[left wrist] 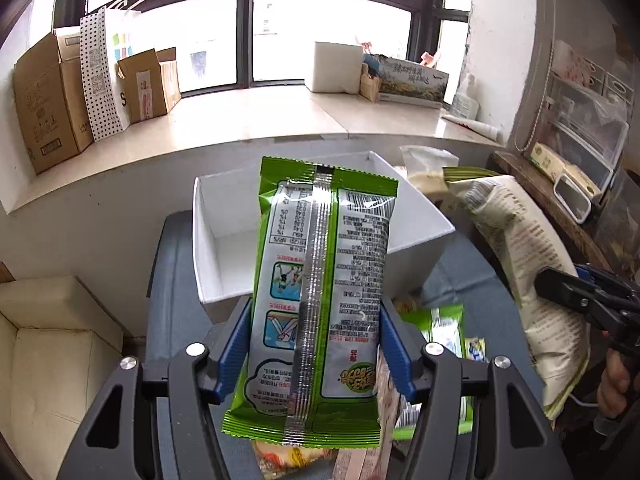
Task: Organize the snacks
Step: 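Lower both held packets into the white box and open both tools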
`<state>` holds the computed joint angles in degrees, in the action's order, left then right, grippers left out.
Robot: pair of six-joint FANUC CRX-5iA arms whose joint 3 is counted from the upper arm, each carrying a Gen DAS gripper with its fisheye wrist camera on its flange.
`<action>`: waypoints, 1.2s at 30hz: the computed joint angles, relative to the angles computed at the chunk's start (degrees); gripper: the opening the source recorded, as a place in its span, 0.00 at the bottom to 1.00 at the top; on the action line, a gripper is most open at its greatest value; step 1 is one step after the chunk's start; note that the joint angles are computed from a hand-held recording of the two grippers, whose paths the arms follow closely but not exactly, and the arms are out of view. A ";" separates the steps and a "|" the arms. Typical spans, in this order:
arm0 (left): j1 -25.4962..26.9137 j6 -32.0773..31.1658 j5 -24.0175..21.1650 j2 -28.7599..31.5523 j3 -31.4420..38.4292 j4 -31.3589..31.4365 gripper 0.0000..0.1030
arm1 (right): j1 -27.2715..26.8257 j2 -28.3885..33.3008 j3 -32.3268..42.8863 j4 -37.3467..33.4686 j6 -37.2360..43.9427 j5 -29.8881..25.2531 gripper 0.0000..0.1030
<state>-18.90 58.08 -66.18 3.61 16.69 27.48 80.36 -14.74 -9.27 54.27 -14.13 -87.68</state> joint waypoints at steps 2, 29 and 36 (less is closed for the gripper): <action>-0.53 4.06 -1.91 4.71 6.66 -0.13 0.63 | -6.00 0.15 1.20 -1.01 4.60 4.07 0.41; -2.31 19.07 -14.08 26.87 36.22 -9.99 0.94 | -36.65 8.28 14.27 -24.74 24.79 13.96 1.00; 0.92 18.51 -4.35 18.05 22.21 -3.36 1.00 | -30.93 1.67 8.95 -21.92 28.36 23.15 1.00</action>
<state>-17.98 76.59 -70.53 21.67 38.89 24.12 49.44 -13.08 -0.32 32.35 14.22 -64.54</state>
